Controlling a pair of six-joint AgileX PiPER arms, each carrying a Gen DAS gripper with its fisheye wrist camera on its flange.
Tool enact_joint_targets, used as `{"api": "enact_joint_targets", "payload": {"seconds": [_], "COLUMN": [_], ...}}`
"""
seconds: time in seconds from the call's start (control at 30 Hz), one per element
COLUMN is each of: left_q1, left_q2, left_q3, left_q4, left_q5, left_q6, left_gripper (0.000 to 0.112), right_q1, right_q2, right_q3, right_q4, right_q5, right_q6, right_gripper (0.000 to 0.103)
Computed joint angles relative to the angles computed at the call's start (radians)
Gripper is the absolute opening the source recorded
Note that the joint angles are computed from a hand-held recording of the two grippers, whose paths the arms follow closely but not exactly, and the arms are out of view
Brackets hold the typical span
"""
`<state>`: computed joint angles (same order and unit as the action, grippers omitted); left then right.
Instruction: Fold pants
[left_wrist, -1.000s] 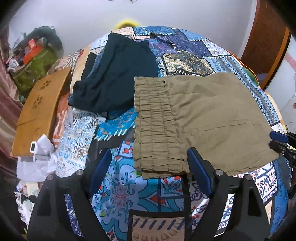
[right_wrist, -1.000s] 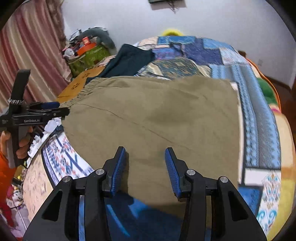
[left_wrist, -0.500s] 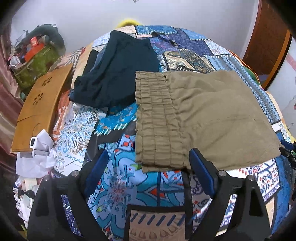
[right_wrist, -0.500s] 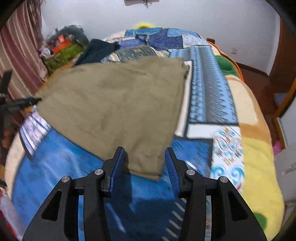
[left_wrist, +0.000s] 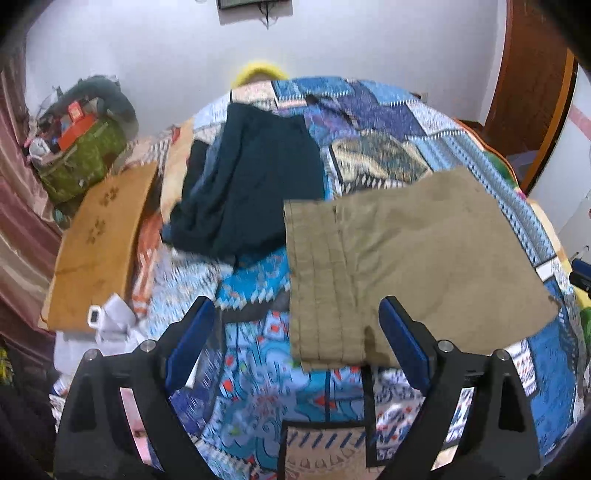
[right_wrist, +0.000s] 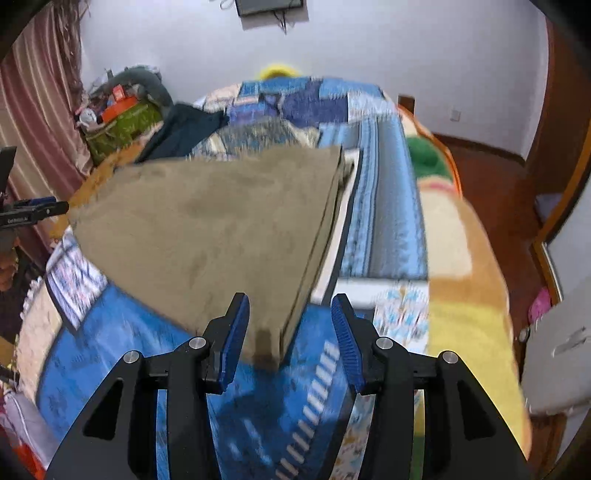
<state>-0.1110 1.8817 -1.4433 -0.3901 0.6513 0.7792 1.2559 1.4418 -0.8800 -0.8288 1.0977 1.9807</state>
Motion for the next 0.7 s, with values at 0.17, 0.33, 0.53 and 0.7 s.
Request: {"api": "enact_joint_targets", "payload": {"seconds": [0.17,0.33,0.53,0.7], "left_q1": [-0.037,-0.085,-0.14,-0.164], "left_q2": [0.058,0.147,0.331,0.537], "left_q3": [-0.138,-0.286,-0.554,-0.861], "left_q4": [0.045,0.141,0.247,0.302], "left_q5": [0.029,0.042,0.149,0.302], "left_q6": [-0.081,-0.168,-0.27,-0.331], "left_gripper": [0.091,0.091,0.091,0.091], "right_q1": [-0.082,-0.211,-0.431,-0.627], "right_q2": [-0.029,-0.035,-0.016,0.05], "right_q3": [-0.022,-0.036,-0.03,-0.038], "right_q4": [-0.059,-0.093,-0.12,-0.1], "right_q5": [0.003,-0.053,-0.229,-0.42], "right_q6": [-0.076,-0.201,-0.324,-0.415], "right_gripper": [0.043,0.043,0.044,0.046]}}
